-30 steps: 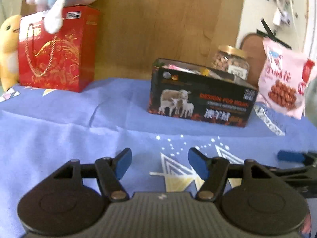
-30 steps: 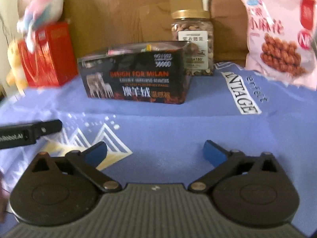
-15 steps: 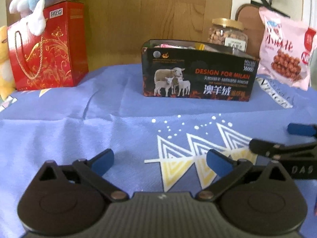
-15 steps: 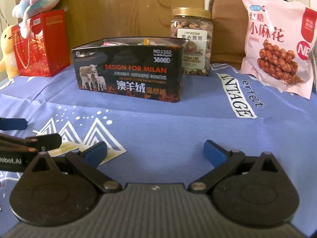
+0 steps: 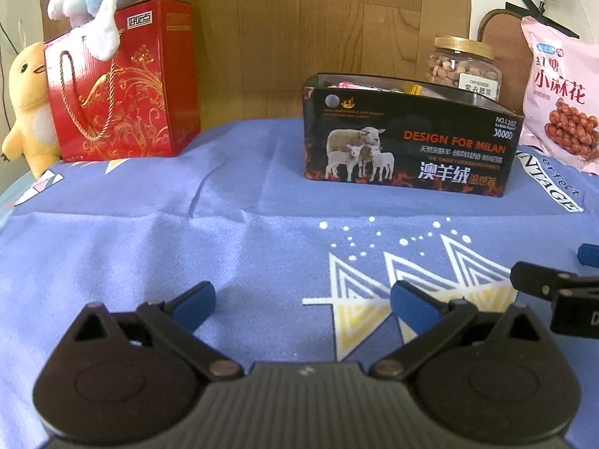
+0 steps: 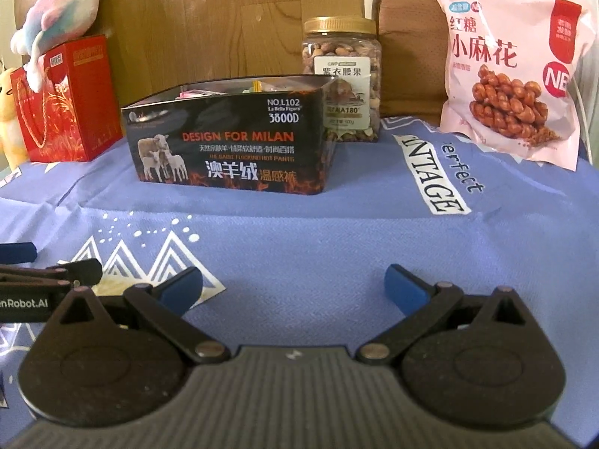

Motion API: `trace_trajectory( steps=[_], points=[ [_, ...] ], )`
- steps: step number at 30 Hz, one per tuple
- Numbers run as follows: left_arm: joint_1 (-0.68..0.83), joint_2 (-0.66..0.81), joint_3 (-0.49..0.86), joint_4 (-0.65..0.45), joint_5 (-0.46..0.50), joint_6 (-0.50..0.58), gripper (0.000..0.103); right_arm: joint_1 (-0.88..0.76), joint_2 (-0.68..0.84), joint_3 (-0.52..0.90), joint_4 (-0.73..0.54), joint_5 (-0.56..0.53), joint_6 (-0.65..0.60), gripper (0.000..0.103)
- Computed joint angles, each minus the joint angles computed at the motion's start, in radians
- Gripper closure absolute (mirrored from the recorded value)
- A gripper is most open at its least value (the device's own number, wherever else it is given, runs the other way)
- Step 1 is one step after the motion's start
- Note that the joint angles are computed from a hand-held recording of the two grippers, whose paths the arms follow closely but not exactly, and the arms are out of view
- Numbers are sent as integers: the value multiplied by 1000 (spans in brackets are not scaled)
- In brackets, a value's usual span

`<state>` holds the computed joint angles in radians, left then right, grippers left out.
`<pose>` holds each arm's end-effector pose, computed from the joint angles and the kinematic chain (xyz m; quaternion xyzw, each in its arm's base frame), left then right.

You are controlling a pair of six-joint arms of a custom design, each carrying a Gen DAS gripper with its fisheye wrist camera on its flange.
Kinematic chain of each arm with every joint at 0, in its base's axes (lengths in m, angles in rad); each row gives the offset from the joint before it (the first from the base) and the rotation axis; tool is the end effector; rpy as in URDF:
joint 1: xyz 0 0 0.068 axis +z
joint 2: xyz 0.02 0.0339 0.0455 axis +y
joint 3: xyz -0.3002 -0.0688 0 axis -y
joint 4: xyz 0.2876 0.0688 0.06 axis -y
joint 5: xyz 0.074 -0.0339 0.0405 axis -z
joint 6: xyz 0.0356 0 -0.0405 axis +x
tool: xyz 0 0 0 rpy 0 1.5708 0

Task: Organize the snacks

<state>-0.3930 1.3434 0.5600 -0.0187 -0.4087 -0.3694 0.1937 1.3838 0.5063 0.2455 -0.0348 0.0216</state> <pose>0.2572 -0.0913 0.1689 -0.0654 0.9086 0.0380 0.4108 0.2770 0.0556 0.1609 -0.0845 0.8877 0.0640 0.4480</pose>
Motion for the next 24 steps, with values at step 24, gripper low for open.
trace_trajectory(
  steps=[24],
  points=[
    [-190,-295,-89,-327,-60,-181,0,107,-695,-265,-407,-61,201,0]
  ],
)
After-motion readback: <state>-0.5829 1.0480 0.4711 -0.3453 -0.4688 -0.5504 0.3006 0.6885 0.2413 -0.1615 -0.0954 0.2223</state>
